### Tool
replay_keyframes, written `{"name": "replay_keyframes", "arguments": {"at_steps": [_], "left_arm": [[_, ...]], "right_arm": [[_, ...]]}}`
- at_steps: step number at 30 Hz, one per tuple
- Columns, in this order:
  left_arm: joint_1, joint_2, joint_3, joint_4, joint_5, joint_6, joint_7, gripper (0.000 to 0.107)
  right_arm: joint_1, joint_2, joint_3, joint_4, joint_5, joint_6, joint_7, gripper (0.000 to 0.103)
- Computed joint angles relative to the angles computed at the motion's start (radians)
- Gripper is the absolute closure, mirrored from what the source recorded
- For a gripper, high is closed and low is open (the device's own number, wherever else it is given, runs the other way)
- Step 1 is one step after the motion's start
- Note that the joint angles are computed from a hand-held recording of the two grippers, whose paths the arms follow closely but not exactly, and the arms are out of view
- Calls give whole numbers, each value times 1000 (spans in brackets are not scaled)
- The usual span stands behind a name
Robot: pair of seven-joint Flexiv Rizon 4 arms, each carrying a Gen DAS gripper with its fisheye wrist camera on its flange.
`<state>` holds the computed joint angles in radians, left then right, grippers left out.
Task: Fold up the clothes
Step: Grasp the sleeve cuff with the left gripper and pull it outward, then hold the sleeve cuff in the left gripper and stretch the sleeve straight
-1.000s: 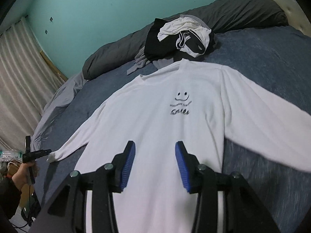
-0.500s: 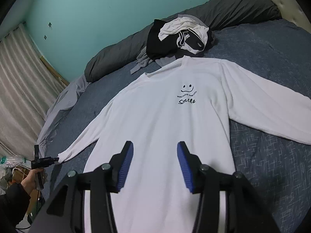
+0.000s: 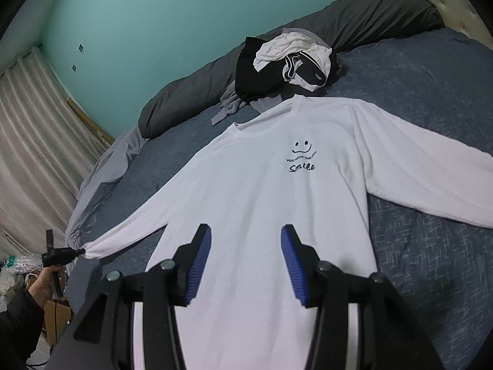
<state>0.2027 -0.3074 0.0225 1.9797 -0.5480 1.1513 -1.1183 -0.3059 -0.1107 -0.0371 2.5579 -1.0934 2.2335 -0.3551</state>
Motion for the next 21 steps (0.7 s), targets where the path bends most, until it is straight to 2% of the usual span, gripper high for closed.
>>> {"name": "replay_keyframes", "arguments": {"at_steps": [2,7,9,10,11,14,21], "left_arm": [[4,-17,14,-12,18,-21,-23,98],[34,-41,-19,25,-58,-2,3,98],[45,-44,-33,40,-105,23,20,90],[49,-43,-38,48,-129,42,23,80],[49,-43,-36,52,-141,61,16,76],[56,-43,-38,63,-178,113,1,71],[83,-63,-95,51,-285,110,93,70]], "right_arm": [[-1,2,0,4,-5,3,-1,55],[-7,6,-10,-1,-50,-8,11,55],[-9,3,-12,-4,-57,-11,18,55],[-8,1,-11,-5,-54,-11,18,55],[-7,-2,-10,-5,-50,-11,16,55],[0,-11,-3,-10,-54,-14,20,55],[20,-16,14,-14,-40,-19,20,55]]}}
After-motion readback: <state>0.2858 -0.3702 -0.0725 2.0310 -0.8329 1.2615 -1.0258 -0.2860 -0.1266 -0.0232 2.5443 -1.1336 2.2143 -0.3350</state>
